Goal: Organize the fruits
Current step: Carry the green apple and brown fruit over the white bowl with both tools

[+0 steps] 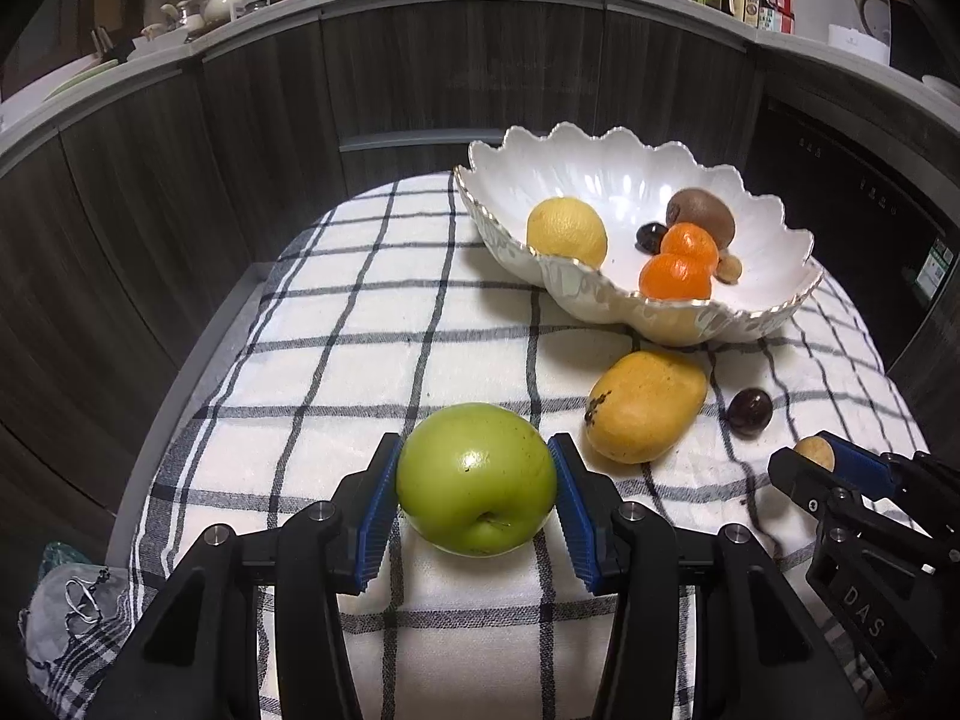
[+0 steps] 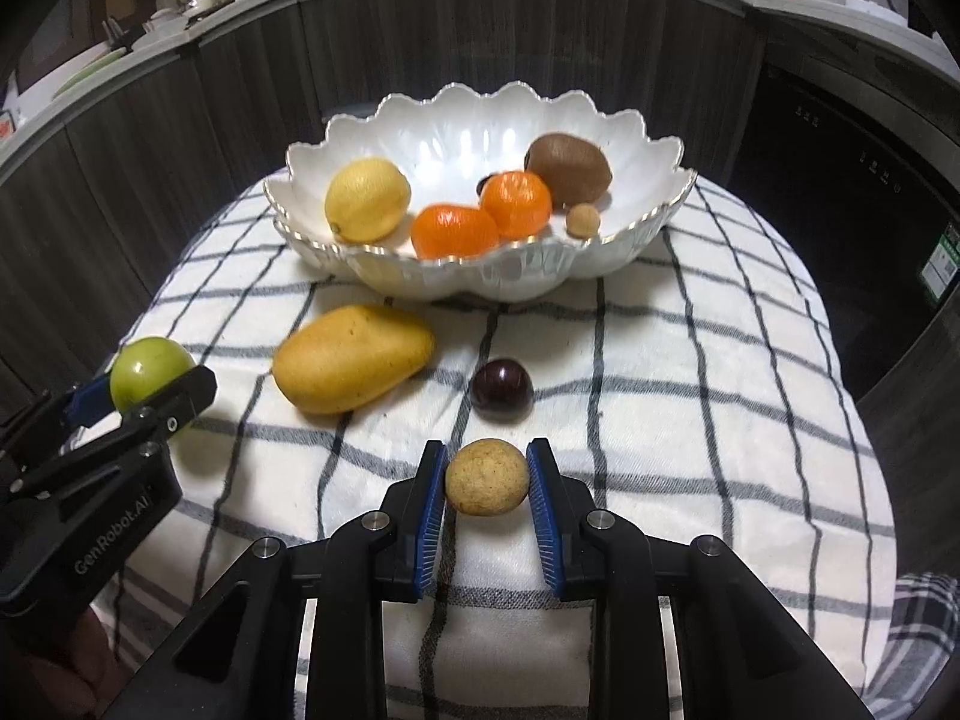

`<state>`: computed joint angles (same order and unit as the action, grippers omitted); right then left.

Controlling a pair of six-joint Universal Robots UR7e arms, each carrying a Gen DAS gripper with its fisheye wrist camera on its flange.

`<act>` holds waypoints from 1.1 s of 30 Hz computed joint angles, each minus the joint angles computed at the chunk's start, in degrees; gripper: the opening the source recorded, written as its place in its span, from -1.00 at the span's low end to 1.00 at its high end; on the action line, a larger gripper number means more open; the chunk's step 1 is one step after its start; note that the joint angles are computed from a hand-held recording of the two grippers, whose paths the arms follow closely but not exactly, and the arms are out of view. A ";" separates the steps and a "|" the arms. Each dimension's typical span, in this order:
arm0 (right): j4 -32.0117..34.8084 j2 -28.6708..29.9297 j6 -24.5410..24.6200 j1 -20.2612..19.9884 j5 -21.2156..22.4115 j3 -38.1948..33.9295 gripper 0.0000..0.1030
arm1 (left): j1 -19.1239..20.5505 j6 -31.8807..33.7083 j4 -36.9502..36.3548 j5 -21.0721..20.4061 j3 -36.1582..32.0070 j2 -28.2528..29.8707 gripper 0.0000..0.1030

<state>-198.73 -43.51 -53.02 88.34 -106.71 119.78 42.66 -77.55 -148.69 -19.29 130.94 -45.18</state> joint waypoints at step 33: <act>6.55 0.69 2.60 4.40 4.35 -14.38 -0.45 | 4.17 54.51 -44.31 4.77 -15.64 7.95 -0.07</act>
